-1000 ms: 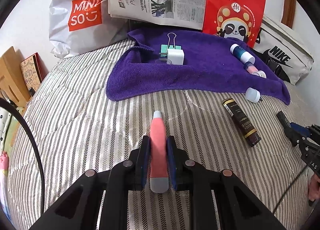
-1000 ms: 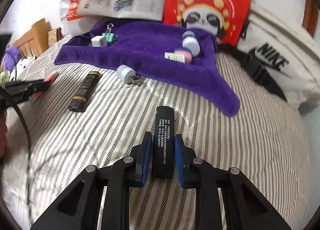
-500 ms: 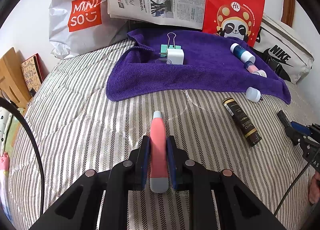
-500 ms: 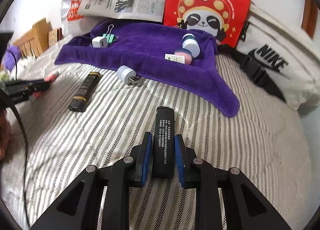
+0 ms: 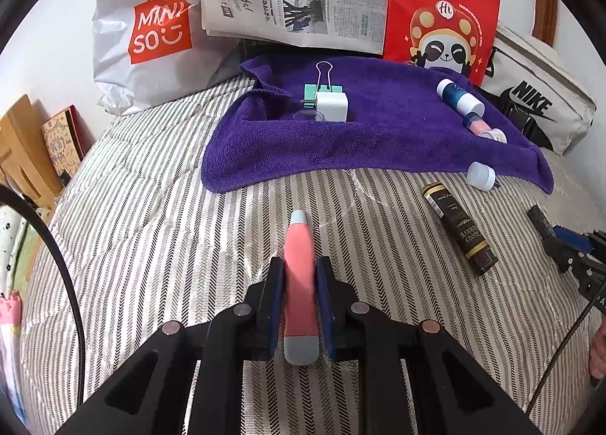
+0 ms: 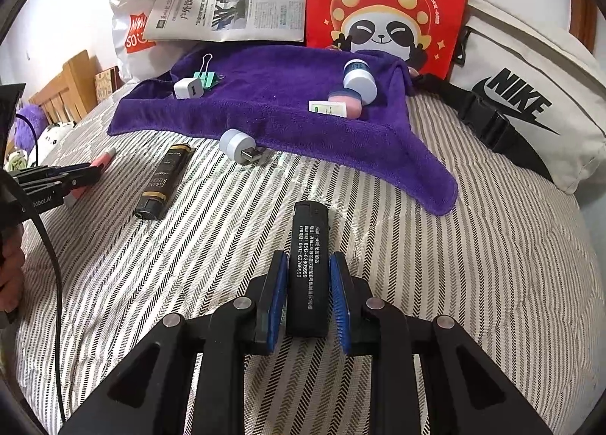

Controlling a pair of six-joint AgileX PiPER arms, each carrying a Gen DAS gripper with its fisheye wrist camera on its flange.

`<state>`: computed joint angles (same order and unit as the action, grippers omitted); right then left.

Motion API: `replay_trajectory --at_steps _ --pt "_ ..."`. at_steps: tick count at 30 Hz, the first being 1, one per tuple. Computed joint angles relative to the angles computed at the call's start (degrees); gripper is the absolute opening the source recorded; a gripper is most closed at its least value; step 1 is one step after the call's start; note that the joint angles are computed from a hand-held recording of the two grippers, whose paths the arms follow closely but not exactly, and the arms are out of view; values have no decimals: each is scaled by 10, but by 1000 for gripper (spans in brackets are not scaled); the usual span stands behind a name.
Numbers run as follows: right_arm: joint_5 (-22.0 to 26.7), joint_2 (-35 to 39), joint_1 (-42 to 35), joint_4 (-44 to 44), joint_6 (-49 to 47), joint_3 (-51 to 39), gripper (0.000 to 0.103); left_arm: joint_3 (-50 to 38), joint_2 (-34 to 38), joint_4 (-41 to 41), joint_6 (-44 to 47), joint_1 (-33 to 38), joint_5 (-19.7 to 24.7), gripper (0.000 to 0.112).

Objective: Organize rigid objects
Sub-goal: 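Lift the pink tube with the left tool while the right tool lifts the black box, then carry the pink tube over the towel with the left tool while the right tool carries the black box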

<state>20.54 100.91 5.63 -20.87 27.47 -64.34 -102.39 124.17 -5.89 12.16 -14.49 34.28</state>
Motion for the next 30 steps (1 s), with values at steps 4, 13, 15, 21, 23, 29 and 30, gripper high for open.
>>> replay_trajectory --at_steps 4,13,15,21,23,29,30 --pt "5 3 -6 32 -39 -8 24 1 -1 25 -17 -7 -2 17" --pt "20 16 6 -9 -5 -28 22 -2 1 -24 15 5 5 17" --pt "28 12 4 17 -24 -28 21 -3 2 -26 16 6 6 17" --pt "8 3 0 30 -29 -8 22 -7 4 -55 34 13 12 17" --pt "19 5 -2 51 -41 -17 22 -7 4 -68 42 17 14 17" --pt "59 5 -22 156 -116 -47 22 -29 12 -84 39 23 42 17" --pt "63 1 -23 160 -119 -48 22 -42 15 -89 32 25 59 17"
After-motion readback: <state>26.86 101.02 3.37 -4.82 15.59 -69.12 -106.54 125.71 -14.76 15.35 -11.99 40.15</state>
